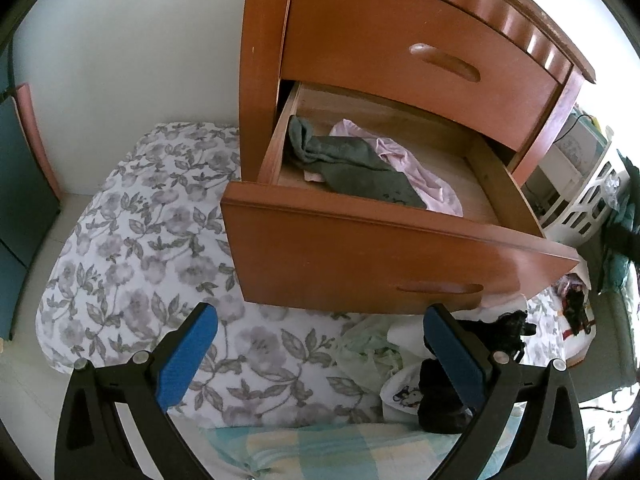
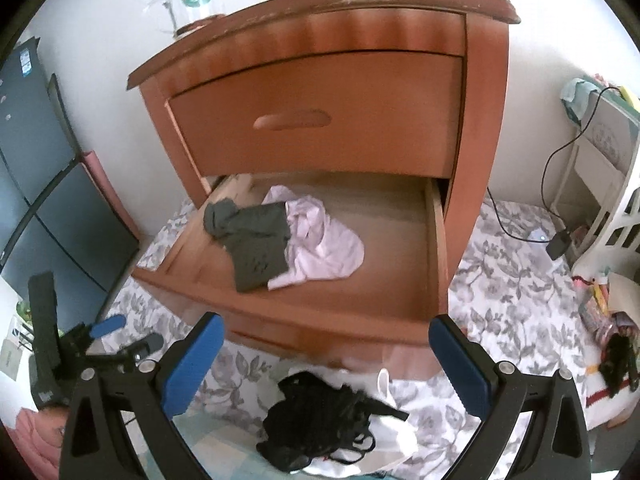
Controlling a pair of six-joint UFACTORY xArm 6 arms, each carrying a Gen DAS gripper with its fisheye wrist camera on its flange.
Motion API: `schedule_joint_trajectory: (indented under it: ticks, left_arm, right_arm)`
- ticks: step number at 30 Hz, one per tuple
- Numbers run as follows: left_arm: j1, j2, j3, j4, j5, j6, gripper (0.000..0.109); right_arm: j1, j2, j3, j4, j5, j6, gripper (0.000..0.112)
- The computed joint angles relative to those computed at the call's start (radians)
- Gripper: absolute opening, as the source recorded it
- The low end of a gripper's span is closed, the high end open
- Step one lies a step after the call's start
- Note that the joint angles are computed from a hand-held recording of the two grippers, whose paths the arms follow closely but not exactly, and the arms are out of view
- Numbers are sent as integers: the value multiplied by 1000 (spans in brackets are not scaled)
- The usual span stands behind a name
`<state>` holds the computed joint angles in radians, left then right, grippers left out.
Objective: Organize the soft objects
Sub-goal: 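Reach the right gripper into the drawer toward the grey sock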
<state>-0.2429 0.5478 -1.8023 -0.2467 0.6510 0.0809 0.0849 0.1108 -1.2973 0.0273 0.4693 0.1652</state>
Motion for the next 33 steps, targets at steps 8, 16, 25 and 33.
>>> schedule_joint_trajectory:
  ticks: [8,16,25,33]
  left_arm:
    - [5,34,-26,-22,-12,15,102]
    - [11,64,-50,-68,-17,52,102]
    - [18,96,-76,-124,-17,96,102]
    - [25,115,-89,-158,-16,120,102]
  right_arm:
    - [-8,123,-169,47,62,-85,103]
    - [4,287,-386,84,166,-163,103]
    - [16,537,-760,76,355,-184,103]
    - [21,793,-1167,62,570,-185,103]
